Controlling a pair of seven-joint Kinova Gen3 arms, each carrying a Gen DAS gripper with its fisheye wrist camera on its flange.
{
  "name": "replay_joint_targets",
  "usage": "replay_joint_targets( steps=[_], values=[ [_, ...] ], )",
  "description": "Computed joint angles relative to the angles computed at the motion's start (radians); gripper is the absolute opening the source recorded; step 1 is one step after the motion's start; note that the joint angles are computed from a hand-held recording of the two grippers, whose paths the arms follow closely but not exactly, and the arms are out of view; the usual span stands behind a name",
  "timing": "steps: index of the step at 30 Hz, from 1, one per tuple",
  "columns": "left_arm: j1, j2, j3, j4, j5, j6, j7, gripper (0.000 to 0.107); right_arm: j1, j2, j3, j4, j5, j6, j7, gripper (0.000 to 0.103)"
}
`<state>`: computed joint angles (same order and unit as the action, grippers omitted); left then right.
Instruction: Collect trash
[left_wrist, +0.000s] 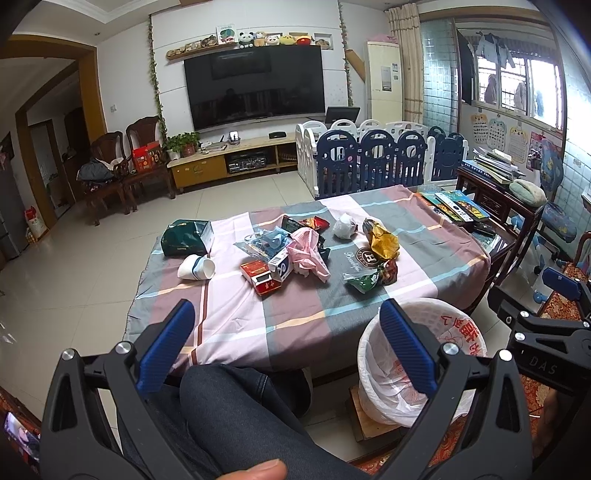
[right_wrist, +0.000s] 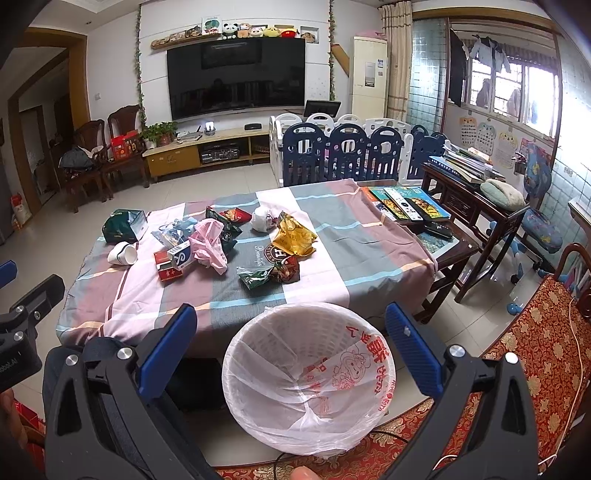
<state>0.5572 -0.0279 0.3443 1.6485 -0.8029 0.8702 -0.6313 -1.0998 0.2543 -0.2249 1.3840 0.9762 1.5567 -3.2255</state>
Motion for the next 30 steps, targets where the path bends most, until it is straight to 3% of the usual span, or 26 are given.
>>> replay_joint_targets(
  steps=[30],
  values=[
    [-0.015, 0.006, -0.015, -0.024, 0.055, 0.020, -0.013, 0.100, 0.009, 0.002, 0.007, -0.019, -0.014, -0.010, 0.036, 0.100]
  ],
)
